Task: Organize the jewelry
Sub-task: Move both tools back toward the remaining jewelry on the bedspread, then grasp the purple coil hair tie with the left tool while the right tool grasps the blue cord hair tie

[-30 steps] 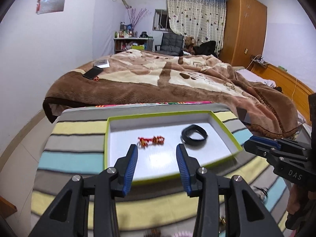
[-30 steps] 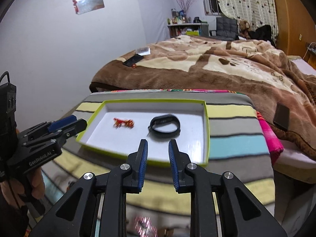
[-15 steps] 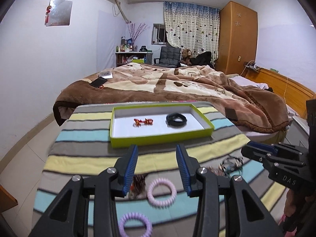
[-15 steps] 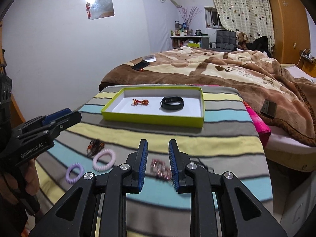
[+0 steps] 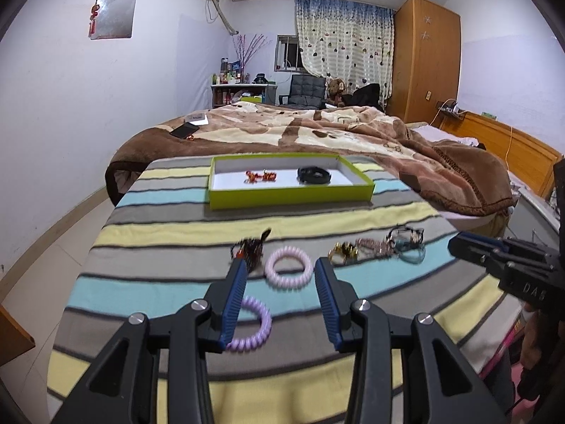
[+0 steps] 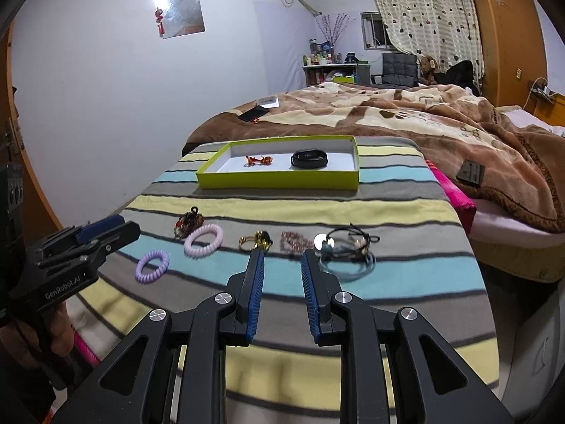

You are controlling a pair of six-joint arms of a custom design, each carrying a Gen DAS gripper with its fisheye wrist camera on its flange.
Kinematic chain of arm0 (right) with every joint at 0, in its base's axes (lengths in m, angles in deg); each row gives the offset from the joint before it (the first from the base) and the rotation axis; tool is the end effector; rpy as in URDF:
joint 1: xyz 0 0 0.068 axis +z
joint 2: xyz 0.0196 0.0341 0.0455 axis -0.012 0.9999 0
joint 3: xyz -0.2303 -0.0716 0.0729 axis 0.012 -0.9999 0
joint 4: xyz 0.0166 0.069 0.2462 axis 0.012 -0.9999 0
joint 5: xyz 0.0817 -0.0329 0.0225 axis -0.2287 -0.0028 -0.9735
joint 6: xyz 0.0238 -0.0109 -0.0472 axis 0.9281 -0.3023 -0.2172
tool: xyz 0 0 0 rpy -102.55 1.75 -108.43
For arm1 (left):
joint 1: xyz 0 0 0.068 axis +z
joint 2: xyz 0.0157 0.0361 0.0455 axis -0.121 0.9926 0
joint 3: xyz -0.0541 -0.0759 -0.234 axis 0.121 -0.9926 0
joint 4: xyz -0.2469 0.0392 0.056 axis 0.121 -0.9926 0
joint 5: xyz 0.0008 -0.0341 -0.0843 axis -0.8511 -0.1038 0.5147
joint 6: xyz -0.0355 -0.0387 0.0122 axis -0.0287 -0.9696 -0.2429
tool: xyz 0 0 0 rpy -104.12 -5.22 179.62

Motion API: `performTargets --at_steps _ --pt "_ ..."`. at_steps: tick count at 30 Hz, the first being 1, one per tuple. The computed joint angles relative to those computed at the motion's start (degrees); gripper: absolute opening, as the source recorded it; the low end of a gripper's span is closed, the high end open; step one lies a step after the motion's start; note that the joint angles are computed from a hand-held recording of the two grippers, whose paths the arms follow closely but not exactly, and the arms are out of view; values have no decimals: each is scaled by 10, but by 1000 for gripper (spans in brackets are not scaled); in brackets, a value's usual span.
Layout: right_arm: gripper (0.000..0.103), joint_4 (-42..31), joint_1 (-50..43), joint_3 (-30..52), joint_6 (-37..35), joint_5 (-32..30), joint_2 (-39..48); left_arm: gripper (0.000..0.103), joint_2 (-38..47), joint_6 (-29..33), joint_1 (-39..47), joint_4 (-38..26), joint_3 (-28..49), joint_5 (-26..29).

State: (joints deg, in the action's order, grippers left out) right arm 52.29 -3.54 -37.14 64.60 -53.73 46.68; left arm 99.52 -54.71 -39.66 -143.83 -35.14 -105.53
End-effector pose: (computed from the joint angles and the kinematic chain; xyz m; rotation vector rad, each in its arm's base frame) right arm 0.2350 0.0089 0.2683 -0.6094 2.1447 0.5157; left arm 0.0849 -0.0321 0.2796 -0.2005 2.1308 0.0183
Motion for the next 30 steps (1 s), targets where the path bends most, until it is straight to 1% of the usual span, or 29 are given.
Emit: performTargets --at_steps 2,4,8,9,11,17,20,27,30 --pt "28 -6 -7 -8 -7 -4 -7 42 -10 -24 -25 -22 -4 -16" --pt "31 -10 -14 -17 -15 -9 -14 42 -21 -42 -41 -43 -8 -30" --pt "31 -13 -24 -21 -19 -12 -9 42 -40 -44 -24 -59 -20 -17" --pt "31 -12 -25 -23 -20 -12 -9 42 -42 -46 -23 -60 -24 -17" --pt "31 -11 -25 -25 -20 -10 -9 42 -47 -34 1 -55 -29 2" --pt "31 -5 -23 -25 -20 -3 1 42 -44 -29 19 -43 -40 11" --pt "32 1 -20 -21 -18 4 11 42 -44 -8 52 -34 -48 32" --pt "31 20 -18 1 -5 24 57 42 -21 42 165 -11 -61 101" --pt "31 27 -13 21 8 39 86 42 -8 47 185 -8 -65 116"
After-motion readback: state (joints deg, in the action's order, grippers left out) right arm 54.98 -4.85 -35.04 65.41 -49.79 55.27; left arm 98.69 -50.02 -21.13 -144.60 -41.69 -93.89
